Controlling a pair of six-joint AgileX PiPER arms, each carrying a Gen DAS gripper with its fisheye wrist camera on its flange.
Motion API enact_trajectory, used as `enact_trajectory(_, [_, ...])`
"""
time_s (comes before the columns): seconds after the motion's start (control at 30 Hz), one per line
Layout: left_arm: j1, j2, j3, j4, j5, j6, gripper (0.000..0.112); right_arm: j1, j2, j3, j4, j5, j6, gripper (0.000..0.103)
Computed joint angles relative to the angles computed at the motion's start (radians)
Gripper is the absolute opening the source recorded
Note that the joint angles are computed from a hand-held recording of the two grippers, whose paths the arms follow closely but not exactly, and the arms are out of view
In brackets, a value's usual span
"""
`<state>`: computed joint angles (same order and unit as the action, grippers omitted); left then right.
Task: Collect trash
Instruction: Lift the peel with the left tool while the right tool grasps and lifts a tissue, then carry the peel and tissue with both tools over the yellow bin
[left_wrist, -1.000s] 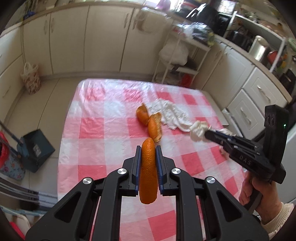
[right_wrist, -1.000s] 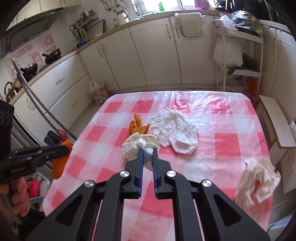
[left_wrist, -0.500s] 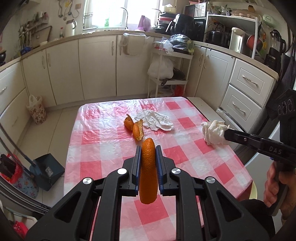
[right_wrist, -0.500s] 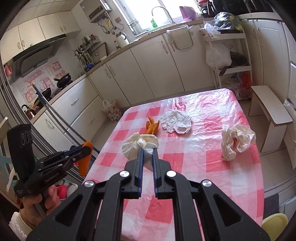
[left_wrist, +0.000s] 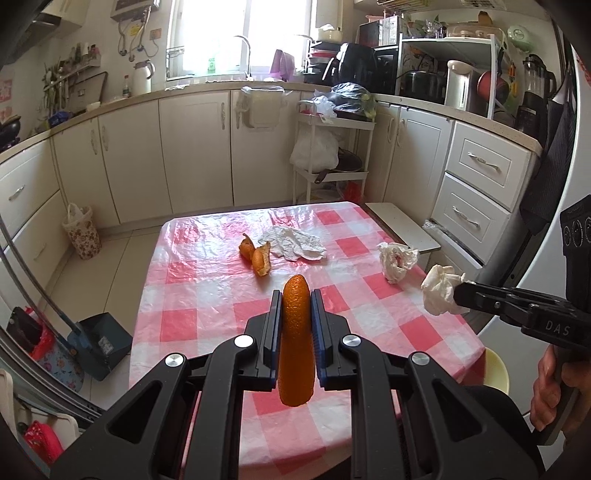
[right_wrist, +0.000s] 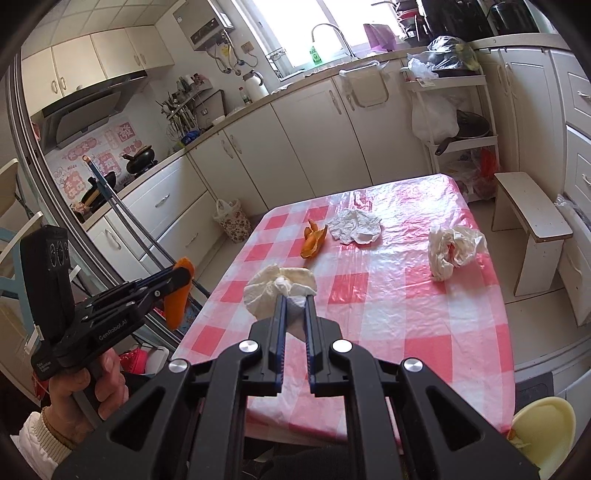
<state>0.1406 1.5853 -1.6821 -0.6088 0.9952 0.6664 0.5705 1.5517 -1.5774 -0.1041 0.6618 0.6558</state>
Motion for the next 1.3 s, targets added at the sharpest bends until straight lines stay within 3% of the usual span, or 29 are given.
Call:
enact_trajectory(0.4, [-0.052, -0.123, 0.082, -0.139, 0.104, 0.039, 0.014, 0.052, -0.256, 0.239, -0.279, 0.032, 0.263, 0.010])
enact_trajectory(0.57, [-0.157, -0.146, 0.081, -0.137, 0.121, -0.009, 0.014, 0.041, -0.389, 0.377, -0.364, 0.076, 0.364, 0.011])
enact_trajectory(0.77, [-0.382, -0.159, 0.092, -0.060, 0.091, -0.104, 0.014, 0.018, -0.554, 0.556, -0.414, 0.152, 0.462, 0.011])
enact_trajectory(1.0, [-0.677, -0.052, -0.001, 0.045, 0.074, -0.273, 0.014, -0.073, -0.737, 0.727, -0.395, 0.250, 0.489, 0.013])
enact_trajectory(1.23, [-0.899, 0.184, -0.204, 0.164, 0.119, -0.455, 0.014, -0.299, -0.798, 0.857, -0.212, 0.201, 0.298, 0.014])
enact_trajectory(1.3, [-0.945, 0.266, -0.279, 0.205, 0.152, -0.512, 0.017, -0.380, -0.783, 0.881, -0.136, 0.182, 0.201, 0.019])
